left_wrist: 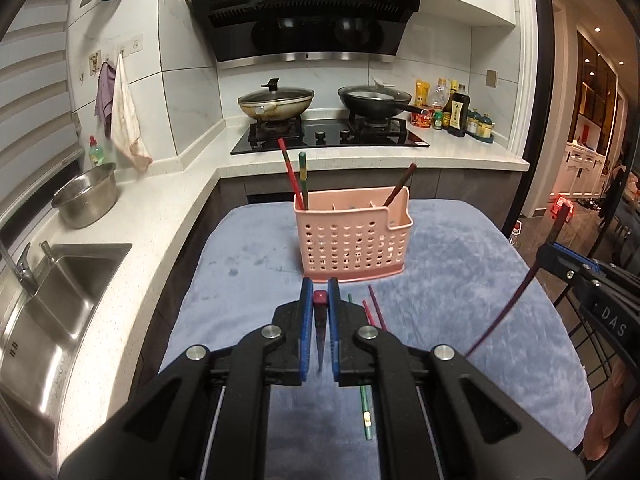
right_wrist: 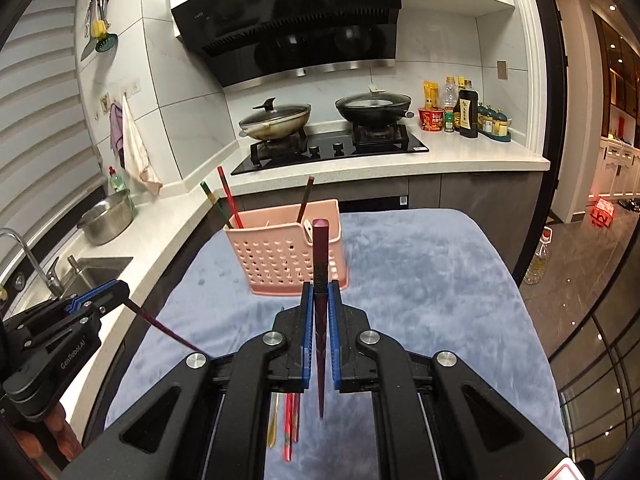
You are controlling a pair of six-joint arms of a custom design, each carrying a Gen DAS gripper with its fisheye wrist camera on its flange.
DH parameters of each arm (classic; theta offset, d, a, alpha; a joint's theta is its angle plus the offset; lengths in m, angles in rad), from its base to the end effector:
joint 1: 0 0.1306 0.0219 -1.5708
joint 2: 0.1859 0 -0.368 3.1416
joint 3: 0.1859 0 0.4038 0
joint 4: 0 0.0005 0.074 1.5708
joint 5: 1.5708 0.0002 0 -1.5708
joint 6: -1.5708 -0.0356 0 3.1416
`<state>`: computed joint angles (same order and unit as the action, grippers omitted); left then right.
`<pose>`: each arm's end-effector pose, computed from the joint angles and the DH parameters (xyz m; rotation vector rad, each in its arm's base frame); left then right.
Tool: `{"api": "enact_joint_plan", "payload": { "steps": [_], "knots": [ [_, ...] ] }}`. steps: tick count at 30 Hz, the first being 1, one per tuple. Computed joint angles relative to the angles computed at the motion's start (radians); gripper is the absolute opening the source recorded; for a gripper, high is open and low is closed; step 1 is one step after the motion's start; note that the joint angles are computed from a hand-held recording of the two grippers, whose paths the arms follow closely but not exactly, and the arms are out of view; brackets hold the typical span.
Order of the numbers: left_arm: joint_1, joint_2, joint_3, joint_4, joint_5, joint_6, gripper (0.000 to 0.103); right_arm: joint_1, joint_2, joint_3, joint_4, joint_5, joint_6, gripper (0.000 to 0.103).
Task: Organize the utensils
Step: 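Carry both dark red chopsticks to the pink holder and open both tools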
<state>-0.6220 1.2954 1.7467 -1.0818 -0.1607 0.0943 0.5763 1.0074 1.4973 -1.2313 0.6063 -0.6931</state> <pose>0.3610 -0.2524 0.6087 0.4867 2.1465 -0.2259 0.2785 0.1562 0.5928 0.4189 2.1181 0.0196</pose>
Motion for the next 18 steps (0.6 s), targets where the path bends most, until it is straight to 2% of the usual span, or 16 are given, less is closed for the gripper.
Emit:
{"api": "enact_joint_plan", "payload": {
  "steps": [7, 10, 13, 18],
  "knots": [
    [0.02, 0.057, 0.1, -0.01, 0.033, -0.007, 0.007, -0.029, 0.021, 0.04, 0.048, -0.025, 0.038, 0.007],
    [0.034, 0.092, 0.165, -0.017, 0.062, -0.001, 0.007, -0.064, 0.041, 0.074, 0.082, -0.068, 0.064, 0.007],
    [0.052, 0.148, 0.268, -0.029, 0.096, 0.002, 0.007, -0.105, 0.079, 0.134, 0.125, -0.101, 0.112, 0.007],
    [0.078, 0.286, 0.516, -0.067, 0.13, 0.02, 0.007, -0.167, 0.159, 0.249, 0.186, -0.15, 0.166, 0.007]
  ]
}}
